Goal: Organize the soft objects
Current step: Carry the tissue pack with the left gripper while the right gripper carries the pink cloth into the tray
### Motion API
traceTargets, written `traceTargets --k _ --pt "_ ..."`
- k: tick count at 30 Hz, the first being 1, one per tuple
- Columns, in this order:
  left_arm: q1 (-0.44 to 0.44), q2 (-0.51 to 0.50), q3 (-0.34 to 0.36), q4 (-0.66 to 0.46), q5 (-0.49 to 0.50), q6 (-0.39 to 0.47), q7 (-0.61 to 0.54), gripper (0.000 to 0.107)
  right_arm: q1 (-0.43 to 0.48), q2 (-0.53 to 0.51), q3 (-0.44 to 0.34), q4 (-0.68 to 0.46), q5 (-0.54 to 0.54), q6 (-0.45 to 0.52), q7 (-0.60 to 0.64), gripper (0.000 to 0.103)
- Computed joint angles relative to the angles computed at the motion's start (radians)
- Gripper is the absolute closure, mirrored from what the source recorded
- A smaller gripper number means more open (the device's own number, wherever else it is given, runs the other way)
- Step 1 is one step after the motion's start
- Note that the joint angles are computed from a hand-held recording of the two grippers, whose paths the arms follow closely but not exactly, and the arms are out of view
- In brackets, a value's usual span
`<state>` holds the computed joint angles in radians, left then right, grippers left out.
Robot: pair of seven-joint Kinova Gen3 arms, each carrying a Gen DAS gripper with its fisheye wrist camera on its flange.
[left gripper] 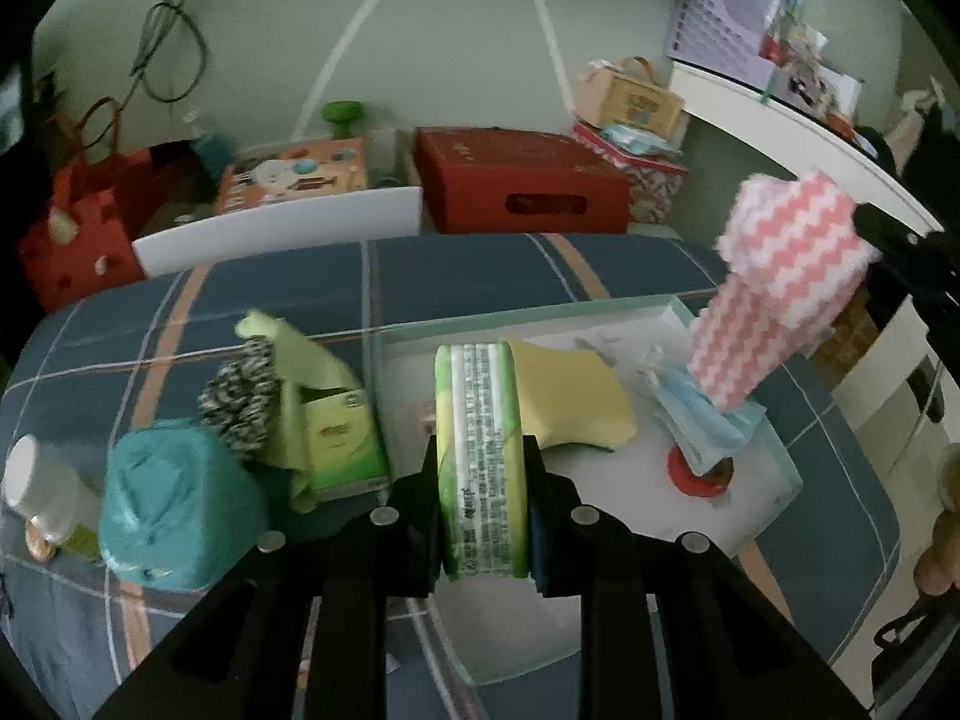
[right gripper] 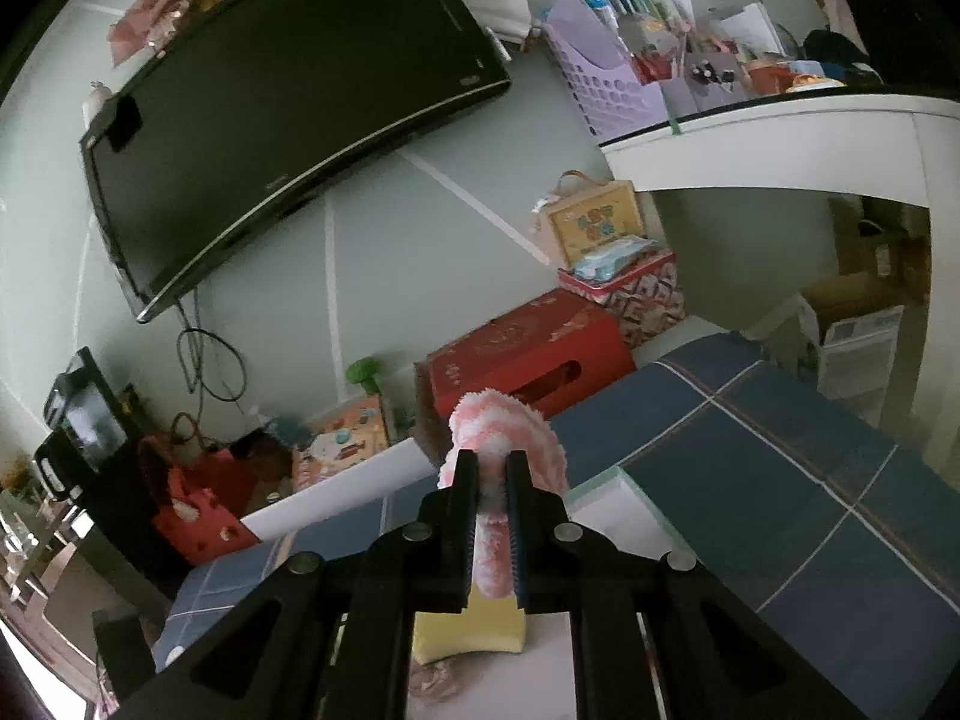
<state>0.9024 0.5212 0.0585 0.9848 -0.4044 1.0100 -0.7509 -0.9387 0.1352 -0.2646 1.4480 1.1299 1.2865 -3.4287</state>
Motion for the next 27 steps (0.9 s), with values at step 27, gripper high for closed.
traceTargets --k 27 --pt "-0.071 0.163 -0.019 -0.157 0.146 0.07 -0.092 0.085 0.152 0.083 0.1 -0.016 -0.508 -0.187 0.291 0.093"
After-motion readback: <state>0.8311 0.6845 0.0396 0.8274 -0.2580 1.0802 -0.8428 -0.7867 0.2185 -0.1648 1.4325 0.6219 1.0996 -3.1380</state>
